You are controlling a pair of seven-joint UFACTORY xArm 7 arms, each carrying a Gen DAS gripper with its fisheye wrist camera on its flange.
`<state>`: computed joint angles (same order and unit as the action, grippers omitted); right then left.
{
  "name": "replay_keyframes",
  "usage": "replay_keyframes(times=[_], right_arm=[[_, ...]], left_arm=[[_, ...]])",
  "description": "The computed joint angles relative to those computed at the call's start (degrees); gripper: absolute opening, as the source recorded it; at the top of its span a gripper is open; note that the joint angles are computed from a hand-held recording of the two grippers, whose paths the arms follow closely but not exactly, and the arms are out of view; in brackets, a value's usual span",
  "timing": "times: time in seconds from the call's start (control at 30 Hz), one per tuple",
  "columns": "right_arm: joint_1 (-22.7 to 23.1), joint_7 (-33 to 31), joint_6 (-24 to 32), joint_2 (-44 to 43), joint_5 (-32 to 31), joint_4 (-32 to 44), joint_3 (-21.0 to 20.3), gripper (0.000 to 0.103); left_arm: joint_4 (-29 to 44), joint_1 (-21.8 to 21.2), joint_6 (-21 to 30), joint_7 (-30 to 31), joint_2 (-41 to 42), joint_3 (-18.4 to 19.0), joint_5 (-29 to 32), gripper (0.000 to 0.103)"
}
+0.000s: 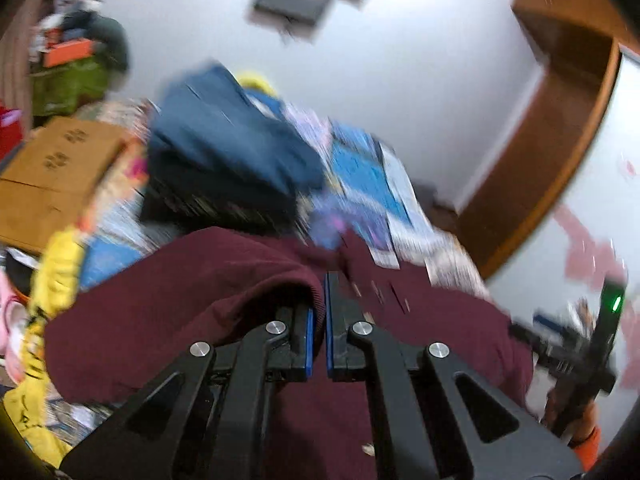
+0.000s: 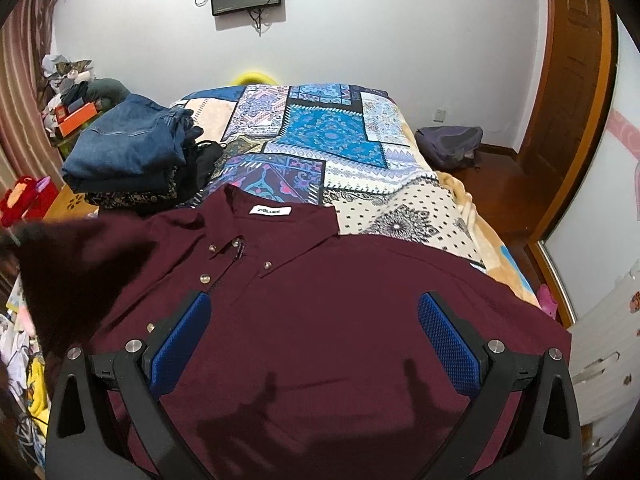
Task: Fold large clothes
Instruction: 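Lift the sleeve with the left tool and fold it across the shirt body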
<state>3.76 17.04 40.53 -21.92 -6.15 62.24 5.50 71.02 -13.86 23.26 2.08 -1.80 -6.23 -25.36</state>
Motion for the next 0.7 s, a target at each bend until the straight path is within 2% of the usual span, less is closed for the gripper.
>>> replay_keyframes(times=[0.2, 0.33, 0.4, 0.47, 0.53, 0.63, 0.7], right_arm=[[-0.1, -1.0, 0.2, -2.1, 1.0, -2.2, -0.8, 0.103], [-0.4, -1.6, 0.3, -3.0, 1.4, -3.3, -1.2, 0.103], [-0.4, -1.8, 0.1, -3.2, 1.8, -3.7, -1.3, 0.103], [-0.4, -1.8, -0.1, -3.3, 2.4, -3.9, -1.5, 0.103], [-0.4, -1.8, -0.3, -3.2, 2.8, -3.9, -1.5, 0.103], [-0.3, -1.9, -0.4, -3.1, 3.2, -3.8, -1.4, 0.103], [-0.3, -2.0, -0.4, -3.0, 3.2, -3.7, -1.3, 0.103]], left_arm=[[1.9, -1.9, 9.2, -6.4, 5.8, -2.0, 9.4, 0.003], [-1.9, -3.3, 10.4, -10.9, 3.4, -2.7, 13.1, 0.009], [-2.2, -3.3, 11.7, -10.5, 2.2, -2.6, 13.0, 0.017], [-3.8, -3.2, 11.8, -10.0, -0.2, -2.3, 12.6, 0.04], [-5.6, -2.8, 10.4, -11.8, -3.1, -2.1, 14.6, 0.053], [-6.7, -1.7, 9.2, -15.7, -6.1, -1.7, 17.7, 0.057], [-9.2, 0.3, 7.4, -20.2, -9.4, -1.3, 20.6, 0.065]])
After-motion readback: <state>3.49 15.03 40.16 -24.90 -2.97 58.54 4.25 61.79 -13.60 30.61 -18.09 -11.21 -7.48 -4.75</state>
